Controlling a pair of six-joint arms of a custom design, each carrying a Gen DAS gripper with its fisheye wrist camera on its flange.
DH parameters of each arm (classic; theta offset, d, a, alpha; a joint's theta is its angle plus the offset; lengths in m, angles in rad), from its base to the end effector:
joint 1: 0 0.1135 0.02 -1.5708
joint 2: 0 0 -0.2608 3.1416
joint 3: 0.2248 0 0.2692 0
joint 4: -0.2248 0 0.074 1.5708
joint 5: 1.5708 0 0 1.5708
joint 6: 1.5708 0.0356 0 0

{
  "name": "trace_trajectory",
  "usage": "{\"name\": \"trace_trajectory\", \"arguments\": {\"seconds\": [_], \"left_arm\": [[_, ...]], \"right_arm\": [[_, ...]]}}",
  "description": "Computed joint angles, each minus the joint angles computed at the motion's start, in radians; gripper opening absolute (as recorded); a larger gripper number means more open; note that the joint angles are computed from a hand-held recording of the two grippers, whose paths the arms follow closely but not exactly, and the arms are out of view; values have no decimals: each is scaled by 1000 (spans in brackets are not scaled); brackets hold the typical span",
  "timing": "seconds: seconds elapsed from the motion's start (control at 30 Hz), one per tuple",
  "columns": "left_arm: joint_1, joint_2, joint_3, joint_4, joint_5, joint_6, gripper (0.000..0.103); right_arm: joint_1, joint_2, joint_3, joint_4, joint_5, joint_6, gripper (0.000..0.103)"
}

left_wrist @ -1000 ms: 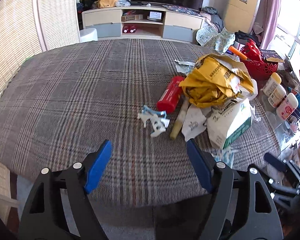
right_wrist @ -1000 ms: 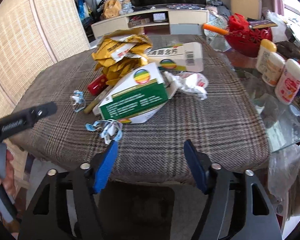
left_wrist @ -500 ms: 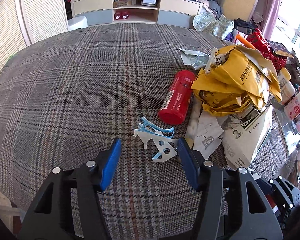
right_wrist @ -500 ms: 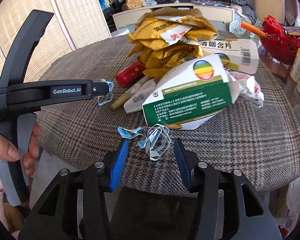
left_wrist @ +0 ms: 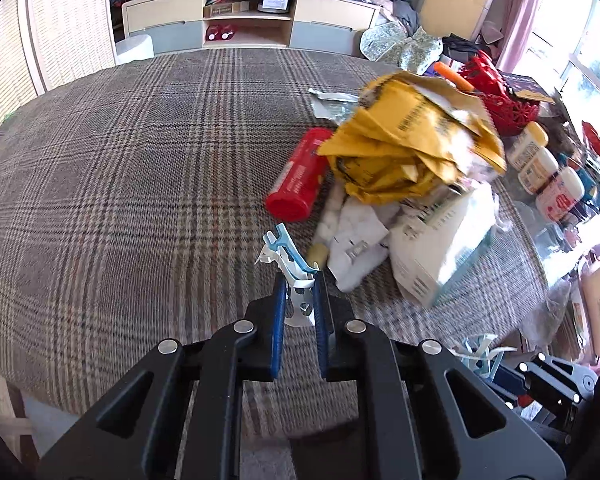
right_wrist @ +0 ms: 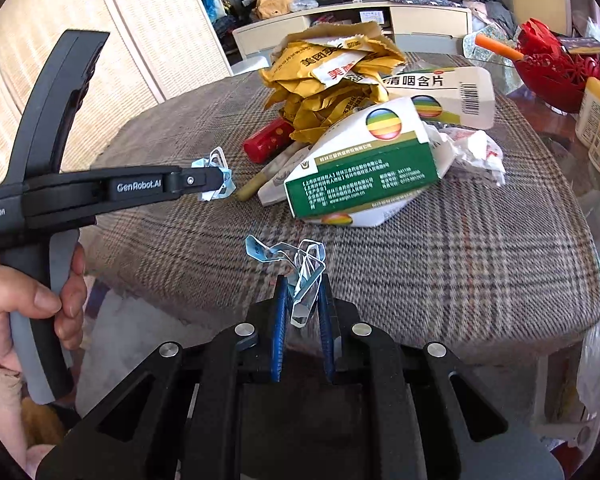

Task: Collect trash
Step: 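Carry both items to the floor bin and open both tools over it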

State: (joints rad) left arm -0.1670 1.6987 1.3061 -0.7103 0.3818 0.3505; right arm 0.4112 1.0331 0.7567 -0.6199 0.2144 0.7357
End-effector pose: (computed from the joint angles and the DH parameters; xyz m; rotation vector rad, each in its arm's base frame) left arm 0.3596 -0.0741 0.2317 0.7838 2.4915 -0.4451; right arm 0.2076 0.0823 0.2387 0.4875 2.4055 0.2449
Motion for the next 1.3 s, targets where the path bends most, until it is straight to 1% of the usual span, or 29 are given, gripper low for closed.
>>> {"name": "trace_trajectory", "arguments": {"seconds": [0.1, 0.23, 0.3, 0.43, 0.47, 0.53, 0.67, 0.8, 0.87, 0.97, 1.03, 1.13, 1.17, 1.2, 1.23, 1.27, 1.3], "left_arm": [[18, -109, -98, -22, 10, 25, 12], [40, -248, -237, -62, 17, 71, 12], [56, -310, -309, -89, 31, 105, 12], [98, -401, -446, -111, 67, 136, 12], [108, -421, -478, -110, 71, 146, 12], [126, -455, -544, -98, 76, 167, 12], [146, -445, -635, -84, 113, 218, 12], [120, -402, -702, -3, 120, 199, 12], [96, -361, -719, 42, 96, 184, 12], [59, -314, -731, 95, 74, 160, 12], [54, -281, -725, 108, 75, 155, 13], [37, -244, -712, 125, 75, 140, 16], [38, -244, -710, 123, 76, 141, 19], [36, -244, -708, 124, 71, 138, 31], [28, -245, -711, 134, 61, 127, 39], [22, -248, -713, 147, 50, 116, 50], [15, -256, -718, 157, 39, 107, 56]], "right_arm": [[79, -63, -4, -65, 65, 49, 16], [168, -144, -34, -154, 116, 115, 16], [225, -142, -41, -170, 135, 155, 16], [338, -147, -57, -239, 188, 215, 16], [365, -128, -54, -239, 197, 245, 16], [398, -129, -102, -215, 180, 307, 16], [447, -127, -202, -148, 147, 400, 16], [495, -124, -296, -68, 129, 490, 17], [512, -113, -328, -44, 118, 532, 17], [499, -124, -368, -31, 93, 538, 19], [490, -130, -380, -22, 82, 529, 20], [472, -109, -393, 27, 55, 489, 21], [467, -89, -391, 45, 44, 475, 22], [465, -75, -388, 54, 41, 467, 25], [469, -54, -380, 57, 41, 462, 38], [474, -42, -375, 57, 46, 464, 48], [481, -20, -366, 56, 54, 471, 63]]}}
